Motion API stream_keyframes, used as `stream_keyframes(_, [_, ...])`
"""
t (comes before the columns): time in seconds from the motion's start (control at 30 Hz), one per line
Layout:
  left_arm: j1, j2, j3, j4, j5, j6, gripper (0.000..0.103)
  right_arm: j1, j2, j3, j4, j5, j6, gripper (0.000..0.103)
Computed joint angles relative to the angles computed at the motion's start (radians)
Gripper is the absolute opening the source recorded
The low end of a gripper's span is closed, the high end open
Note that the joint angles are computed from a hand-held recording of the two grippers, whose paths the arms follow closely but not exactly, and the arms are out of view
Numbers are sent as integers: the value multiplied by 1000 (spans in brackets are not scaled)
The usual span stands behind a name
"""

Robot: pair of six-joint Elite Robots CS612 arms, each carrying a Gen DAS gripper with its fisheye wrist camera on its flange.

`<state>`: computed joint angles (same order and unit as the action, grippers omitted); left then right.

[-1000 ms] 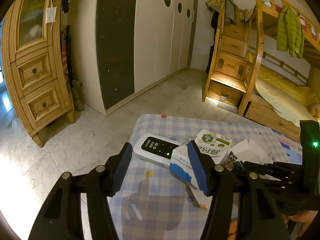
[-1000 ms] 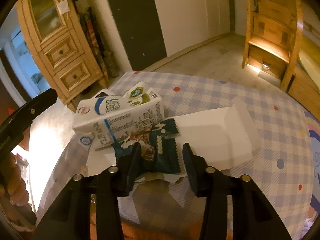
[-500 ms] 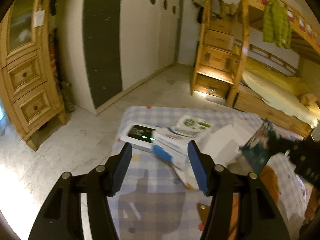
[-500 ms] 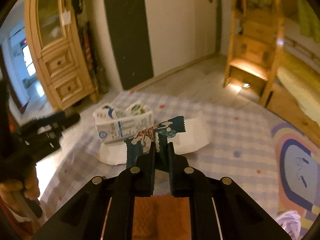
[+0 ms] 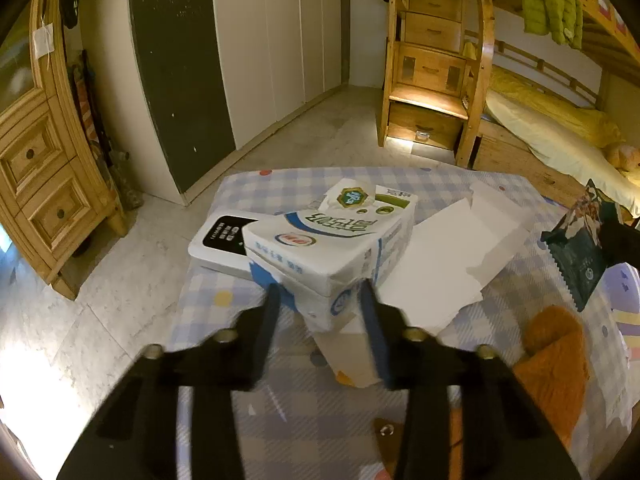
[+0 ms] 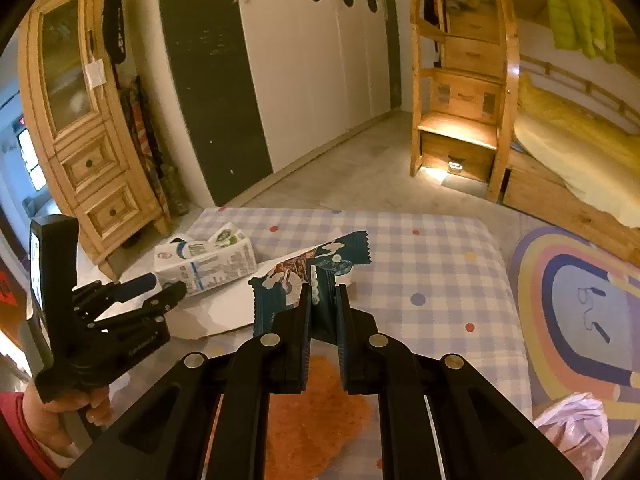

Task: Collect trash
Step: 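Grasp the white tissue box with the left tool while the right tool grasps the teal wrapper, then lift the tissue box with the left tool while the right tool holds the wrapper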

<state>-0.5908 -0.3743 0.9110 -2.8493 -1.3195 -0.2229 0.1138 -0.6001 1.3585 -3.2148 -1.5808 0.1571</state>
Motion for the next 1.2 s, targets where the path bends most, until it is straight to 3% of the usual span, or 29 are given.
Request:
stream_keyframes(0.13, [0,-7,19,-32,2,5,24,-1,-1,2,4,-12,-2,11])
stream_keyframes(0.3, [-2,-29,67,-129,-2,-12,0,-1,-1,6,-13,-15,2,11])
stream_keyframes(0.37, [-2,-36,80,-162,-8,-24,0,-3,-2,12,-24,-14,4,11])
stream_keyframes(0.53, [9,-49,93,-148,-104,-66,0,-4,-5,17,-24,-13,3,11])
stream_keyframes(0.57, [9,-51,99,-155,-98,-71,10,-4,-6,18,-23,-13,2,11])
stream_keyframes(0.6, [9,-50,100,-163,-93,-63,34,-4,-6,18,-25,-15,3,11])
stream_keyframes(0.67, [5,-43,92,-179,-59,-45,51,-5,-6,17,-27,-13,7,11])
stream_keyframes(0.83, [8,2,6,-97,-66,-7,51,-4,-3,11,-28,-5,15,11])
stream_keyframes(0.93, [11,14,-18,-63,-85,1,43,-6,-4,12,-26,-3,10,11])
stream_keyframes(1.0, [15,13,-15,-69,-133,-2,39,-8,-6,16,-28,-2,13,11])
stream_keyframes(1.2, [7,6,0,-94,-258,66,39,-9,-9,18,-29,-6,36,11])
